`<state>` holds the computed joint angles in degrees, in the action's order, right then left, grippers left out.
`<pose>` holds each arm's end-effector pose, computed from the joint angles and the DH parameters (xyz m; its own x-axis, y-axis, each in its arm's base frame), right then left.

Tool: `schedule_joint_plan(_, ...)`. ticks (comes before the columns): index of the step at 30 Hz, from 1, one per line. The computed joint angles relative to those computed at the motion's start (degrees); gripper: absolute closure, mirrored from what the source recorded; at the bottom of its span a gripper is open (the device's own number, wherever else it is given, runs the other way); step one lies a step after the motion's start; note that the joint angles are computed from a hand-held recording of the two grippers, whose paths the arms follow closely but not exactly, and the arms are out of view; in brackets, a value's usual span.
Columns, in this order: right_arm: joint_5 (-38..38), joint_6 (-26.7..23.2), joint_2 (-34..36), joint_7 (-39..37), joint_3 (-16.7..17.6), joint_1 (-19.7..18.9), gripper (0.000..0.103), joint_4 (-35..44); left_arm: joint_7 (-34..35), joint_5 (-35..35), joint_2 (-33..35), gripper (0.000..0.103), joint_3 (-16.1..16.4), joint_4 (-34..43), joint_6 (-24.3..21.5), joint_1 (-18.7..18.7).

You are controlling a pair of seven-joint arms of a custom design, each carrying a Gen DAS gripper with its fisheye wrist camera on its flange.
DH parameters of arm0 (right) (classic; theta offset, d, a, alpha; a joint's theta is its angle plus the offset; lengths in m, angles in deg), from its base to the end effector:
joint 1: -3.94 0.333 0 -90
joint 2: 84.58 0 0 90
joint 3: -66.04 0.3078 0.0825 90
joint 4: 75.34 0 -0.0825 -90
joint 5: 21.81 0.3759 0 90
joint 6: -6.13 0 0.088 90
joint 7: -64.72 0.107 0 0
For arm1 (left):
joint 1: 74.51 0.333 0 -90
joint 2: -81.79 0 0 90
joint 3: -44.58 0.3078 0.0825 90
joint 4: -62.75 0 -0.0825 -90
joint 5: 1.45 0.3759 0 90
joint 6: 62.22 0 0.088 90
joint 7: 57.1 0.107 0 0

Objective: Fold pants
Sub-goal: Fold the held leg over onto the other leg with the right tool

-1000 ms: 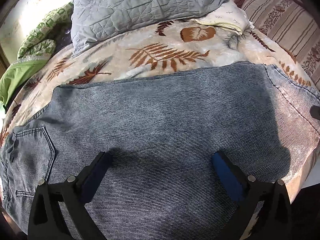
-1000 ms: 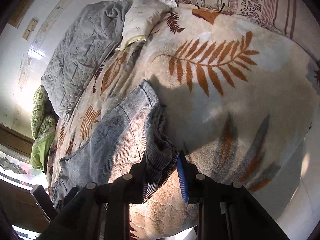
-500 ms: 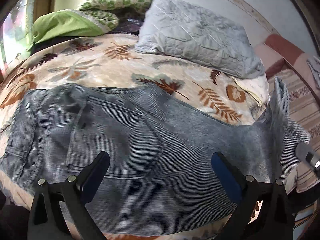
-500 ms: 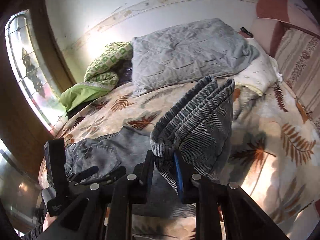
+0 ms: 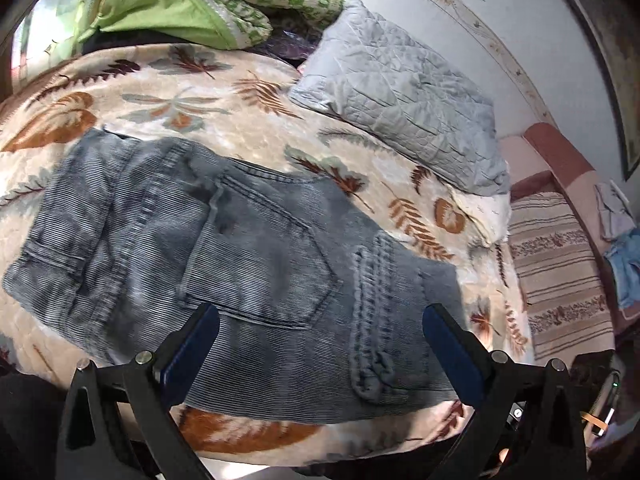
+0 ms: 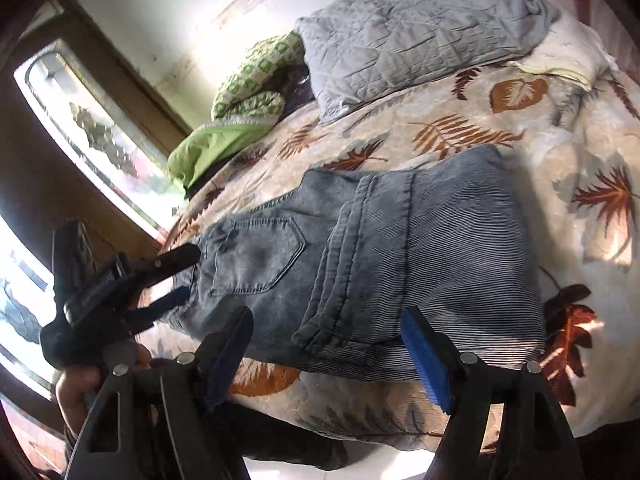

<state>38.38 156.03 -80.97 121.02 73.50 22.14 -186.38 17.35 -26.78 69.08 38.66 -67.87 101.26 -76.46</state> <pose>0.5559 0.2437 0.5065 0.4039 -0.7218 -0.5620 -0.8101 0.0032 -0.5863 0.5171 -0.0514 0.5316 0.2624 -0.8154 0.5160 -0.6586 -0.5422 -0.5218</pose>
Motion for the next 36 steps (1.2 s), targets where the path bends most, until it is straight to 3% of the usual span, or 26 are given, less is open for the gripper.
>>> schedule_joint_plan(2, 5.4, -0.7, -0.1, 0.3, -1.0, -1.5, 0.022, -0.4, 13.1, -15.8, 2.4, 0.002, 4.8, 4.1, -3.5, -7.0)
schedule_joint_plan(3, 7.8, -2.0, 0.5, 0.3, -1.4, -2.2, 0.022, 0.0, 17.7, -22.3, 3.6, 0.002, 5.7, 6.1, -6.4, -8.3)
schedule_joint_plan(5, 10.4, -5.3, 1.9, 0.8, -2.0, -3.5, 0.022, 0.8, 22.2, -31.2, 5.6, 0.002, 5.9, 9.0, -11.2, -8.7)
schedule_joint_plan(7, 12.6, -8.3, 3.8, 0.7, -2.0, -4.7, 0.022, 1.4, 21.3, -33.2, 6.9, 0.002, 4.5, 10.3, -13.3, -7.8)
schedule_joint_plan(13, 20.9, -14.9, 6.4, -1.6, -1.4, -7.9, 0.022, 1.6, 13.4, -29.9, 10.0, 0.004, 0.3, 12.1, -16.2, -4.0)
schedule_joint_plan(18, 24.0, -17.5, 6.4, -3.7, -1.6, -8.9, 0.022, 0.8, 14.1, -29.4, 10.5, 0.005, -1.4, 13.5, -15.3, -3.4)
schedule_joint_plan(21, 24.7, -18.3, 6.4, -4.0, -1.8, -9.1, 0.022, 0.5, 11.7, -26.4, 11.4, 0.005, -1.9, 14.0, -14.6, -3.4)
schedule_joint_plan(24, 24.6, -18.4, 6.2, -4.1, -2.0, -9.1, 0.022, 0.3, 4.9, -21.0, 13.3, 0.007, -2.2, 13.9, -14.9, -3.0)
schedule_joint_plan(30, 24.9, -18.9, 6.2, -4.5, -2.1, -9.2, 0.022, 0.3, 6.6, -22.7, 12.6, 0.008, -2.5, 12.5, -13.4, -2.8)
schedule_joint_plan(32, 24.8, -18.5, 6.1, -4.6, -2.1, -9.1, 0.022, 0.1, 6.0, -21.5, 12.4, 0.015, -2.4, 12.2, -13.3, -2.7)
schedule_joint_plan(34, 24.6, -18.3, 6.0, -4.6, -2.1, -9.0, 0.022, 0.0, 5.7, -21.4, 12.0, 0.029, -2.2, 11.5, -13.3, -2.5)
schedule_joint_plan(36, 24.8, -18.3, 5.9, -4.7, -2.1, -9.0, 0.022, -0.1, 7.4, -23.8, 11.3, 0.031, -1.9, 10.8, -13.8, -2.3)
